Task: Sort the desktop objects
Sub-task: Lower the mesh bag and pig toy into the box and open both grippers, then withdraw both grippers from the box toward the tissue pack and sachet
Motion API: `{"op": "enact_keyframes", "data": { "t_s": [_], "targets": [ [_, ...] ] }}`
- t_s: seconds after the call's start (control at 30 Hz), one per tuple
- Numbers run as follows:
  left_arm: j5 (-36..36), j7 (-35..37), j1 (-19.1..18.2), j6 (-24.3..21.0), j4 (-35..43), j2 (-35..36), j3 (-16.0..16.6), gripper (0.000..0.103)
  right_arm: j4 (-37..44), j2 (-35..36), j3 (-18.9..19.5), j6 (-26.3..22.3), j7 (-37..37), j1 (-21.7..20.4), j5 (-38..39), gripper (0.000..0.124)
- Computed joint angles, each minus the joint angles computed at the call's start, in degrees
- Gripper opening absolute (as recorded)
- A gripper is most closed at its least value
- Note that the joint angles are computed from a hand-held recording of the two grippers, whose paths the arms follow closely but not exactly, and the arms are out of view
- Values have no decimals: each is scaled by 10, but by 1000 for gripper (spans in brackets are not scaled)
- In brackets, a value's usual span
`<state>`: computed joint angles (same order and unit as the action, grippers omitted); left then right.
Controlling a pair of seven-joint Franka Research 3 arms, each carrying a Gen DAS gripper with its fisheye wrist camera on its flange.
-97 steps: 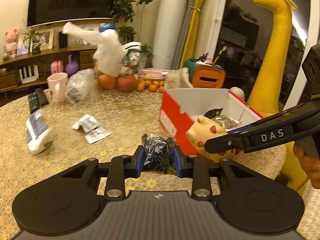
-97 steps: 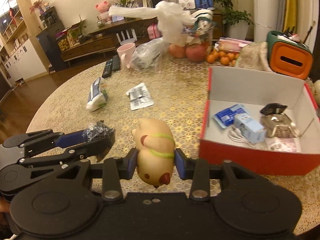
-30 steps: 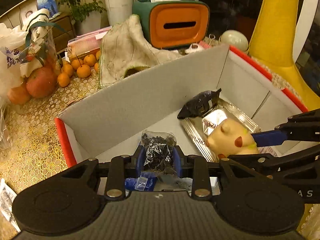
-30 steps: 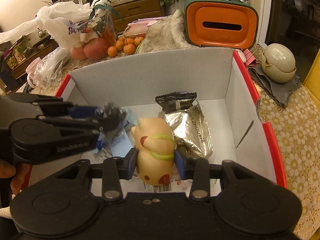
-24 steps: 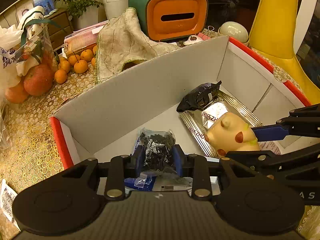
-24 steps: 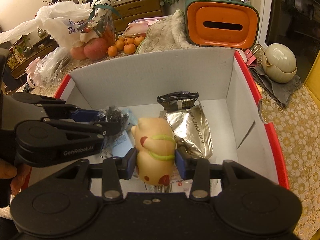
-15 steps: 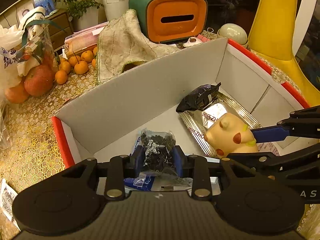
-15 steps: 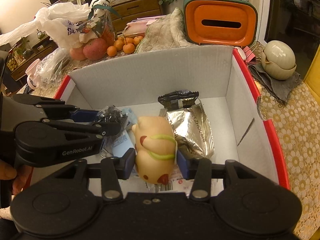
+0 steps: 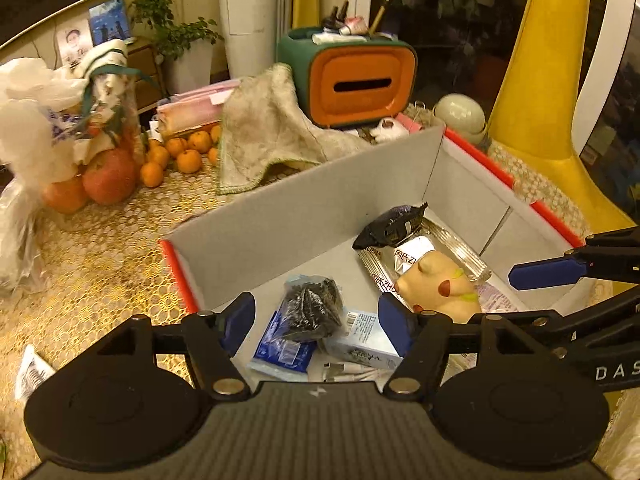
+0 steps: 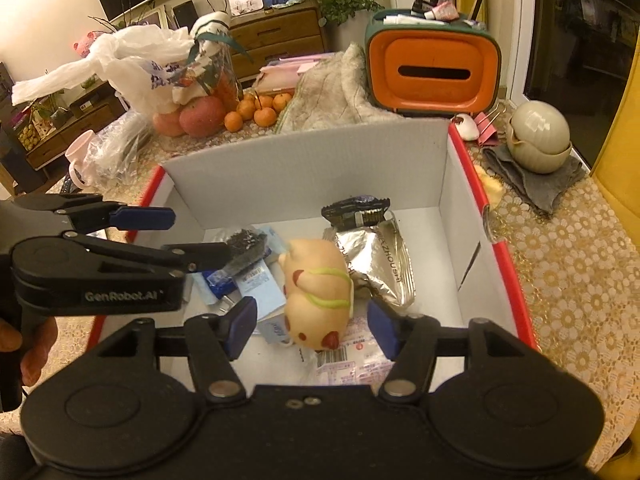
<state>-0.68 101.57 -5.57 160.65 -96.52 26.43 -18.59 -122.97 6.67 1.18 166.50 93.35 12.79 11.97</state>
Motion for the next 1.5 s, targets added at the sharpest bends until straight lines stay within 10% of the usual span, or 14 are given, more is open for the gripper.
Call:
{"op": "enact_keyframes", "data": {
  "t_s": [0.3, 0.6, 0.93, 1.5],
  "targets": [
    [-88, 63, 57, 58, -121, -103, -44, 67, -35, -54, 5, 12, 53, 11, -53, 61],
    [-332, 256, 95, 83, -254, -245, -59, 67, -53, -87, 32, 15, 83, 22, -84, 61],
    [-549, 435, 25, 64, -355, -374, 53, 67, -40, -97, 66, 2, 163, 49, -149, 61],
    [-581, 494, -72, 76, -446, -465, 254, 67, 87, -10, 69, -40, 237, 140, -230, 63]
  ]
}}
